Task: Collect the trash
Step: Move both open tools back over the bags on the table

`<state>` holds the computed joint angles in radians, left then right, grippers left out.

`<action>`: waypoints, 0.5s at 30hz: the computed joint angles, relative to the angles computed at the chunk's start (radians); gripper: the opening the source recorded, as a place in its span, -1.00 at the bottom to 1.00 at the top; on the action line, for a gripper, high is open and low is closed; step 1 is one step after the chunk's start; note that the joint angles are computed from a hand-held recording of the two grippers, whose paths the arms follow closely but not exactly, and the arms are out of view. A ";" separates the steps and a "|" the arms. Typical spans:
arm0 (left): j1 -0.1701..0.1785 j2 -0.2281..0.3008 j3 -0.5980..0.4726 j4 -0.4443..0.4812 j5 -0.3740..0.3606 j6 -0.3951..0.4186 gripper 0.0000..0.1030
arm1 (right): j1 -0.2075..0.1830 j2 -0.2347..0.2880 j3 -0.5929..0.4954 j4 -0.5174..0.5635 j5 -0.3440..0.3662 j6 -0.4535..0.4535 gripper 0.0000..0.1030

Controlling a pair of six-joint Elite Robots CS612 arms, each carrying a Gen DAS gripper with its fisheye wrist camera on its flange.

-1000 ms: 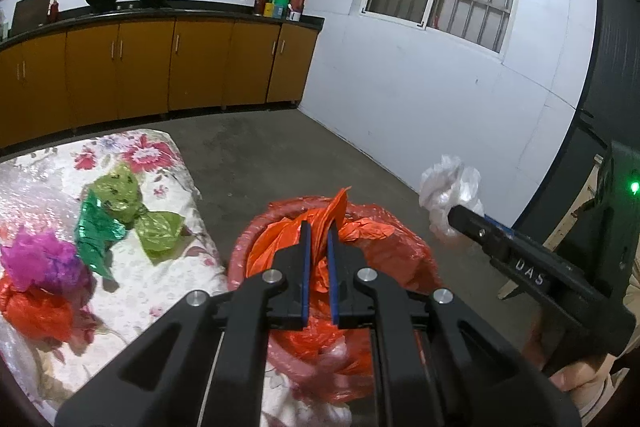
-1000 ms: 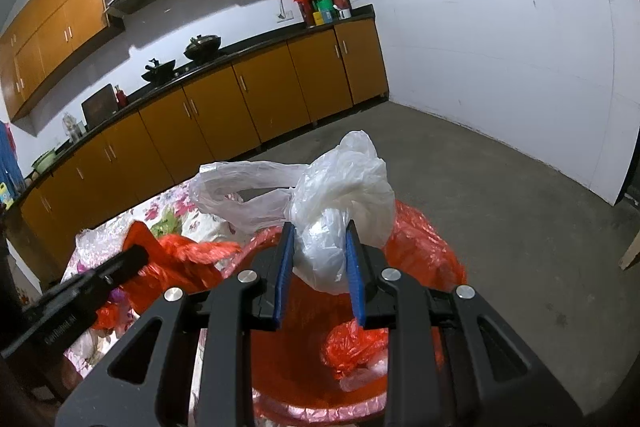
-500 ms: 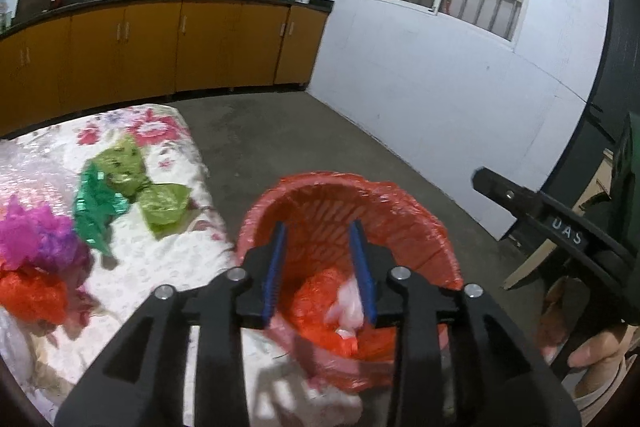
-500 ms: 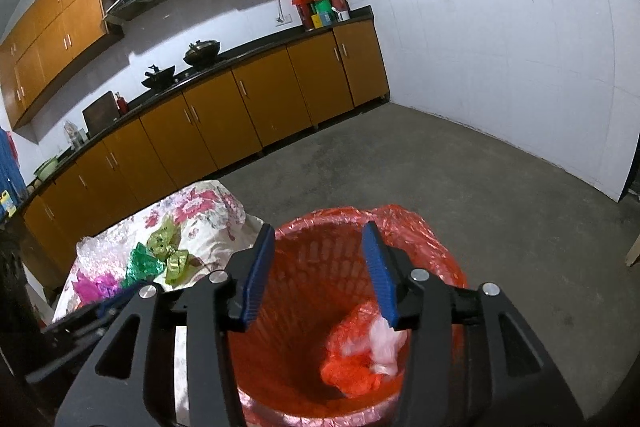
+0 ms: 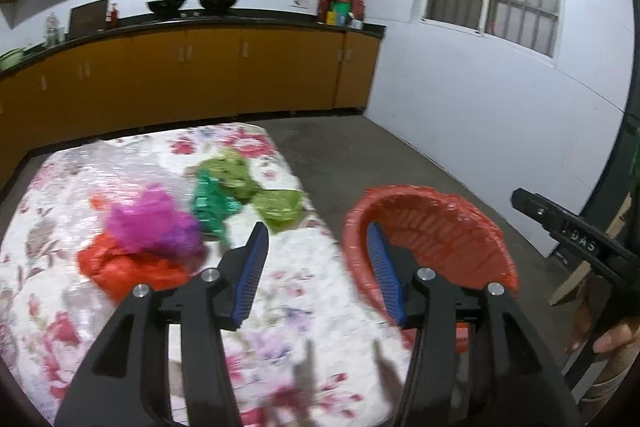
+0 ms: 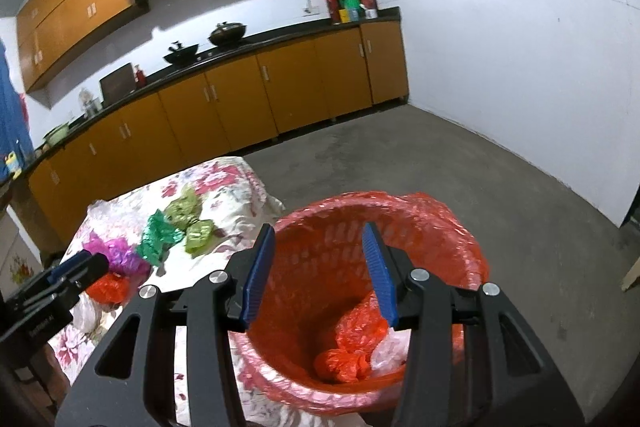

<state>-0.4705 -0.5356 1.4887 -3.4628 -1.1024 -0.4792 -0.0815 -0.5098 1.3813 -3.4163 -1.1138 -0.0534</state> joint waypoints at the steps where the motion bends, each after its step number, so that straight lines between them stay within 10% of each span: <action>1: 0.001 -0.006 0.015 -0.007 0.015 -0.006 0.04 | 0.003 -0.001 0.002 -0.002 0.004 -0.007 -0.09; 15: 0.030 -0.096 0.226 0.016 0.282 -0.205 0.62 | 0.055 -0.013 0.014 0.048 0.090 -0.109 -0.09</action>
<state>-0.4407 -0.6313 1.7149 -3.4470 -0.8202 -0.6840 -0.0264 -0.5229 1.3949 -3.3684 -1.0238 -0.1626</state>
